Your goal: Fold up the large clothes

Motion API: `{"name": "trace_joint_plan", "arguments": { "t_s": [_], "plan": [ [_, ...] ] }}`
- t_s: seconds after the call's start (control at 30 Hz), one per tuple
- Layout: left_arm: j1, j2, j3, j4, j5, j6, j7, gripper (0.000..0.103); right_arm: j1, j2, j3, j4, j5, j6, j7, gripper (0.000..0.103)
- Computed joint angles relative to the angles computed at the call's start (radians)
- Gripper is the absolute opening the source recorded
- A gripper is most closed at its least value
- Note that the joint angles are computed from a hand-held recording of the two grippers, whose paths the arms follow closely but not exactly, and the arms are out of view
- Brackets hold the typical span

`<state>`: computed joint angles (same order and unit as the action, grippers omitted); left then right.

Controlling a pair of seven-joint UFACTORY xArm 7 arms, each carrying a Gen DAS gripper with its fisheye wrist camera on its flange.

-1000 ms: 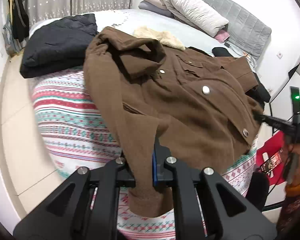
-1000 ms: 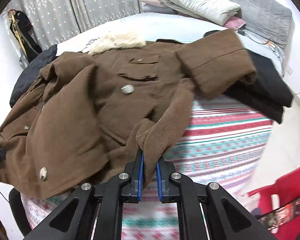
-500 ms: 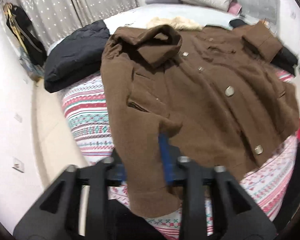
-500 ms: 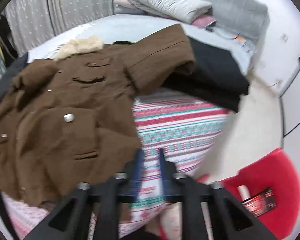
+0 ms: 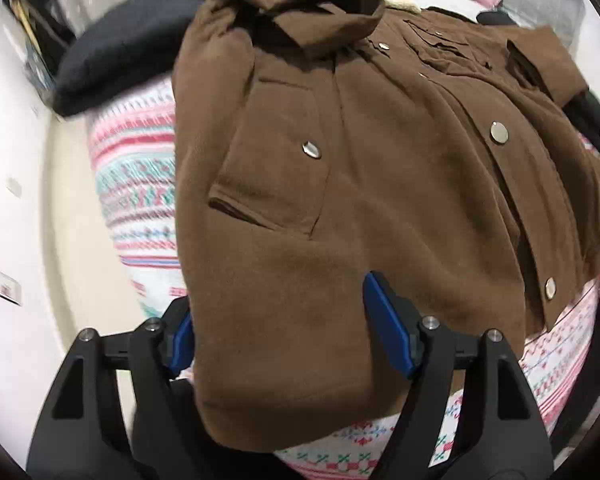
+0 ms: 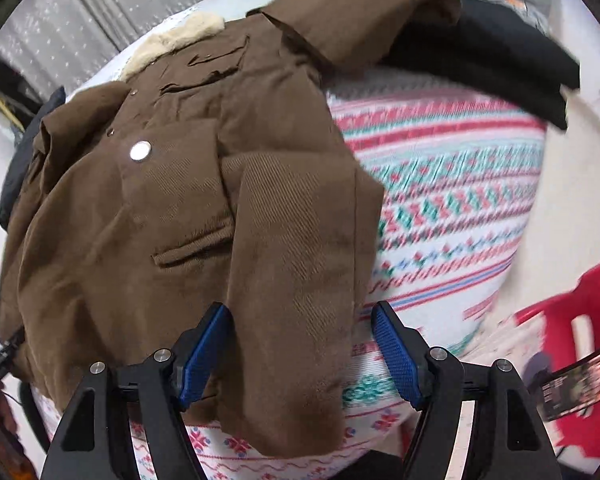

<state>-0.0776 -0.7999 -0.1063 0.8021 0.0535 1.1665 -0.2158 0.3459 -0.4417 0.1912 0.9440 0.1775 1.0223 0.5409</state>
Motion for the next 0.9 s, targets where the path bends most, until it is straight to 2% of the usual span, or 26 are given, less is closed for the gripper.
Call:
{"name": "trace_joint_plan", "arguments": {
  "t_s": [0.07,0.1,0.13,0.17,0.2,0.3,0.43,0.53,0.57,0.63,0.7,0.77,0.8,0.83,0.87,0.9],
  "plan": [
    [-0.016,-0.015,0.035,-0.022,-0.047,-0.022,0.007,0.07,0.006,-0.022,-0.003,-0.04,0.032,-0.049,0.016,0.074],
    [-0.023,-0.027,0.048,-0.032,-0.064,-0.035,0.017,0.051,0.009,-0.03,-0.001,-0.049,0.036,-0.063,0.018,0.06],
    [-0.02,-0.036,0.048,-0.037,-0.067,-0.044,0.019,0.02,0.02,-0.035,-0.007,-0.056,0.051,-0.079,0.002,0.044],
    [-0.013,-0.049,0.051,-0.038,-0.073,-0.053,0.011,0.011,0.047,-0.039,-0.028,-0.063,0.1,-0.096,-0.04,0.015],
    [-0.014,-0.065,0.07,-0.037,-0.1,-0.062,0.005,0.01,0.052,-0.043,-0.028,-0.06,0.112,-0.098,-0.046,0.011],
    [-0.001,-0.116,0.111,-0.004,-0.129,-0.084,0.019,0.009,0.036,-0.069,-0.013,-0.027,0.08,-0.076,-0.028,0.007],
    [-0.005,-0.139,0.205,0.087,-0.208,-0.047,0.055,0.009,0.008,-0.16,-0.04,0.022,0.052,-0.056,-0.046,0.007],
    [-0.014,-0.142,0.282,0.141,-0.28,0.019,0.08,0.009,0.011,-0.211,-0.104,0.04,0.129,-0.041,-0.071,0.007],
    [-0.001,-0.133,0.284,0.145,-0.277,0.039,0.082,0.009,0.007,-0.226,-0.116,0.044,0.146,-0.025,-0.075,0.007],
    [0.051,-0.104,0.229,0.14,-0.174,0.102,0.119,0.017,-0.009,-0.222,-0.114,0.057,0.128,0.037,-0.093,0.008],
    [0.102,-0.101,0.142,0.098,-0.055,0.148,0.141,0.02,-0.041,-0.176,-0.064,0.088,0.049,0.117,-0.095,0.016],
    [0.104,-0.148,0.11,0.057,0.0,0.159,0.184,0.023,-0.074,-0.145,-0.002,0.115,-0.05,0.209,-0.071,0.02],
    [0.087,-0.18,0.111,0.039,-0.002,0.151,0.211,0.033,-0.078,-0.144,0.017,0.119,-0.077,0.233,-0.062,0.021],
    [0.068,-0.207,0.122,0.028,-0.022,0.145,0.233,0.051,-0.079,-0.154,0.029,0.117,-0.101,0.245,-0.06,0.022],
    [0.038,-0.243,0.133,0.016,-0.056,0.14,0.257,0.061,-0.075,-0.174,0.035,0.11,-0.113,0.239,-0.063,0.027],
    [0.017,-0.259,0.144,0.01,-0.079,0.136,0.282,0.072,-0.065,-0.188,0.034,0.105,-0.105,0.228,-0.07,0.037]
  ]
}}
